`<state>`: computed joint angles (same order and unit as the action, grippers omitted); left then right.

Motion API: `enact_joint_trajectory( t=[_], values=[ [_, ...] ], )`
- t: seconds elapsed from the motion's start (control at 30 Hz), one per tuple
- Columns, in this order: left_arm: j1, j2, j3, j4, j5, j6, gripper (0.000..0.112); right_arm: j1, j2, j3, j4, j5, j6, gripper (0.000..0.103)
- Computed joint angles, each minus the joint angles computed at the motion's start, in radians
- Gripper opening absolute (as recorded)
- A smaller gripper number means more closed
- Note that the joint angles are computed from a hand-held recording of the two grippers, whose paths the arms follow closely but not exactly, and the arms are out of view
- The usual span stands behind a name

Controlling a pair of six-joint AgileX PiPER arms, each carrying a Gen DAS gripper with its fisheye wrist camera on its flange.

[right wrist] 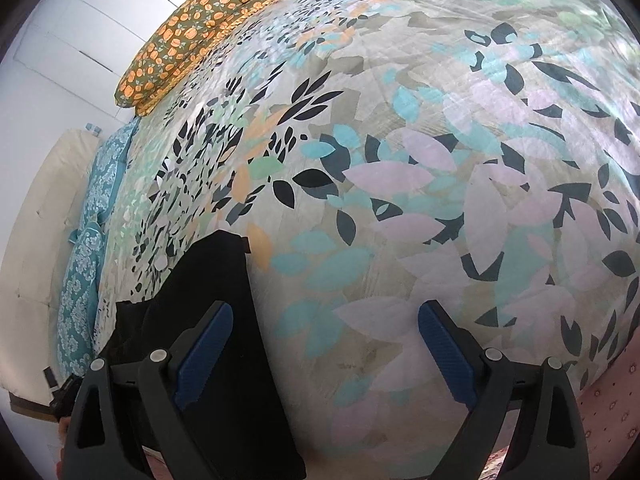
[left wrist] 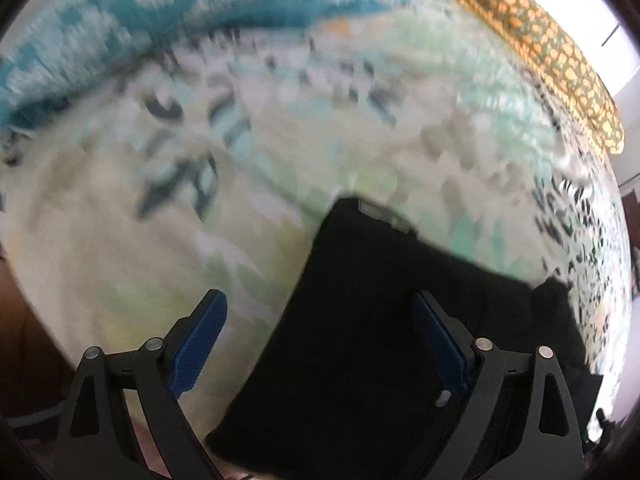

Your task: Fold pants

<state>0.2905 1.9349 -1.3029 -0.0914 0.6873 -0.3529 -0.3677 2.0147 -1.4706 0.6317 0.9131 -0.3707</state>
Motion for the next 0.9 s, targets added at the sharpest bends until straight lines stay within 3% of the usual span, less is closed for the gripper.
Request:
enact_joint_trajectory(
  t=[0.13, 0.17, 0.37, 0.5, 0.63, 0.7, 0.9],
  values=[
    [0.054, -0.012, 0.154, -0.248, -0.186, 0.173, 0.103, 0.010, 0.002, -0.001, -0.014, -0.006, -0.011, 0.096],
    [0.052, -0.014, 0.154, -0.248, -0.184, 0.176, 0.103, 0.012, 0.003, 0.000, -0.015, -0.007, -0.014, 0.097],
    [0.045, -0.033, 0.144, -0.229, -0.146, 0.175, 0.101, 0.013, 0.009, -0.002, -0.003, -0.012, -0.016, 0.100],
    [0.137, -0.109, 0.142, -0.443, -0.108, 0.418, 0.100, -0.001, 0.008, 0.001, 0.022, 0.002, -0.041, 0.100],
    [0.224, -0.143, 0.098, -0.540, -0.021, 0.519, 0.100, -0.007, 0.008, 0.008, 0.040, -0.003, -0.044, 0.101],
    [0.214, -0.113, 0.039, -0.509, 0.045, 0.530, 0.101, 0.000, 0.010, 0.007, 0.036, -0.010, -0.034, 0.103],
    [0.078, 0.048, -0.078, -0.241, 0.099, 0.349, 0.101, 0.002, 0.008, 0.006, 0.036, -0.006, -0.038, 0.103]
  ],
)
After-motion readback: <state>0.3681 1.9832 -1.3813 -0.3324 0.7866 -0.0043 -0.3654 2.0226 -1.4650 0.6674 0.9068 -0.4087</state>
